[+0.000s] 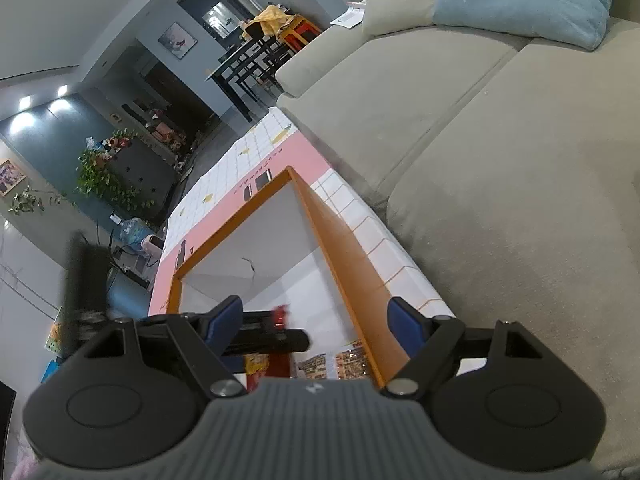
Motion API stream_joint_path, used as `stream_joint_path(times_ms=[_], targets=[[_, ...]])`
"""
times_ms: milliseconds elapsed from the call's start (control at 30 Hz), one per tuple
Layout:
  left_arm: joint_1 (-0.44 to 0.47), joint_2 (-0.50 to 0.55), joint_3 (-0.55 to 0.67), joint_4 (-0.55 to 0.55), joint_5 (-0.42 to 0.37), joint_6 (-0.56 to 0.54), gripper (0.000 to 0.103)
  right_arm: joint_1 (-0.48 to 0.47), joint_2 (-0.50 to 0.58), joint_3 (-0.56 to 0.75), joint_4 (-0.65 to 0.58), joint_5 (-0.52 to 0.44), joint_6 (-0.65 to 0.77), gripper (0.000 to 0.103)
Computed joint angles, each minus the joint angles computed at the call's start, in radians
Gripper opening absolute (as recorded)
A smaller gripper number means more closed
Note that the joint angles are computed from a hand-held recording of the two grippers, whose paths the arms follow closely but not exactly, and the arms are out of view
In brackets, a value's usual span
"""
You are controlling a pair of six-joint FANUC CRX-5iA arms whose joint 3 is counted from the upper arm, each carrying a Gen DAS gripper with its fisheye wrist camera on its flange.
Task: Organize snacks
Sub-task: 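Lower the red chip bag into the box and open the left tool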
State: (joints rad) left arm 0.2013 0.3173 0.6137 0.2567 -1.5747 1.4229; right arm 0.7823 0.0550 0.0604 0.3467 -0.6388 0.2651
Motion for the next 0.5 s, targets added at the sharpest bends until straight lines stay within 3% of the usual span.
stream_joint_path(times_ms=[233, 300, 367, 433, 500], targets=[[-0.002, -0.017, 0.056, -0.066, -0.023, -0.077, 0.093, -0.001, -0.009, -0.018, 0.011, 0.023, -0.037, 0.078], [0.043, -0.001, 0.036, 0.053, -0.037, -0.062, 0.093, -0.001, -0.008, -0.019, 0.012, 0.025, -0.037, 0.078], [0.078, 0.076, 0.071, 0.204, -0.107, -0.028, 0.097, -0.001, -0.006, -0.014, 0.004, 0.021, -0.034, 0.078], [0.069, 0.153, 0.172, 0.188, -0.208, 0.002, 0.094, -0.001, -0.004, -0.011, 0.001, 0.015, -0.032, 0.078], [0.058, 0.121, 0.153, 0.118, -0.172, 0.011, 0.094, 0.0, -0.006, -0.015, 0.008, 0.016, -0.039, 0.078]])
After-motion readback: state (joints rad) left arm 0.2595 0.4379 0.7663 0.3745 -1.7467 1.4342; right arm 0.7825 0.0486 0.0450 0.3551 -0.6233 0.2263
